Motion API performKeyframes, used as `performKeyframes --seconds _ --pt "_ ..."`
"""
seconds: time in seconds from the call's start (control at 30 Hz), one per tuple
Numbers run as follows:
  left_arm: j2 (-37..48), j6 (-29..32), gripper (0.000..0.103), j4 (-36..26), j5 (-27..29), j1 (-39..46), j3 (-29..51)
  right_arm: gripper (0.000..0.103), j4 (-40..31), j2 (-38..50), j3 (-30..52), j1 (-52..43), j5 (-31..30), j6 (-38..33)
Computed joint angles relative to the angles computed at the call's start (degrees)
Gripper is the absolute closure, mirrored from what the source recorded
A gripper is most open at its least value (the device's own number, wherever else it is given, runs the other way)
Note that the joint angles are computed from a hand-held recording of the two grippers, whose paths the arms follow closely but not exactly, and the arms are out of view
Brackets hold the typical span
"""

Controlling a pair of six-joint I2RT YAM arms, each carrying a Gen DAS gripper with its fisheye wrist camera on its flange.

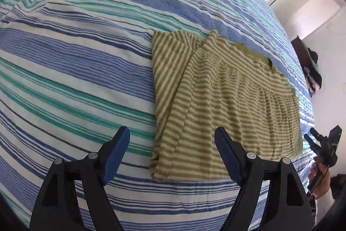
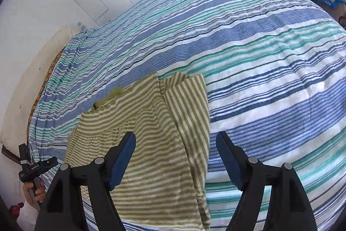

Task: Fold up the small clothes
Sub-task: 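Grasp the side edge of the folded cardigan with the right gripper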

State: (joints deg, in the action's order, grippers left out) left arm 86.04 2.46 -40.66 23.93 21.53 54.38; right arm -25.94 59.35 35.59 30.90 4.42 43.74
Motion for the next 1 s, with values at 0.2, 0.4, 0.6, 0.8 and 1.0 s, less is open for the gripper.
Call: performKeyframes --seconds 0.2,0.4,0.6,0.8,1.0 --pt "4.96 -8.02 0.016 4.14 -5.69 -9.76 -1.60 0.026 12.37 2.22 -9.82 -1.03 -14.10 2.23" --pt "7.53 -7.10 0.096 -2.37 -3.45 -8.61 6.26 0.097 4.25 5.40 -2.04 4.55 -7.93 3.28" --pt "8.21 9.36 0.097 -21.77 2.83 -0.22 16.39 0.098 -6.25 -7.75 1.57 6.55 -11.46 7.29" --pt "10.68 9.56 0.074 -17.37 -8.03 -1.44 10.57 0.097 -12.75 -7.87 -1.86 17.39 -3.21 13.84" --pt "1.31 10.81 0.062 -13.54 -7.39 2.50 4.70 0.041 -17.05 -0.81 0.82 22.29 6.54 14.19"
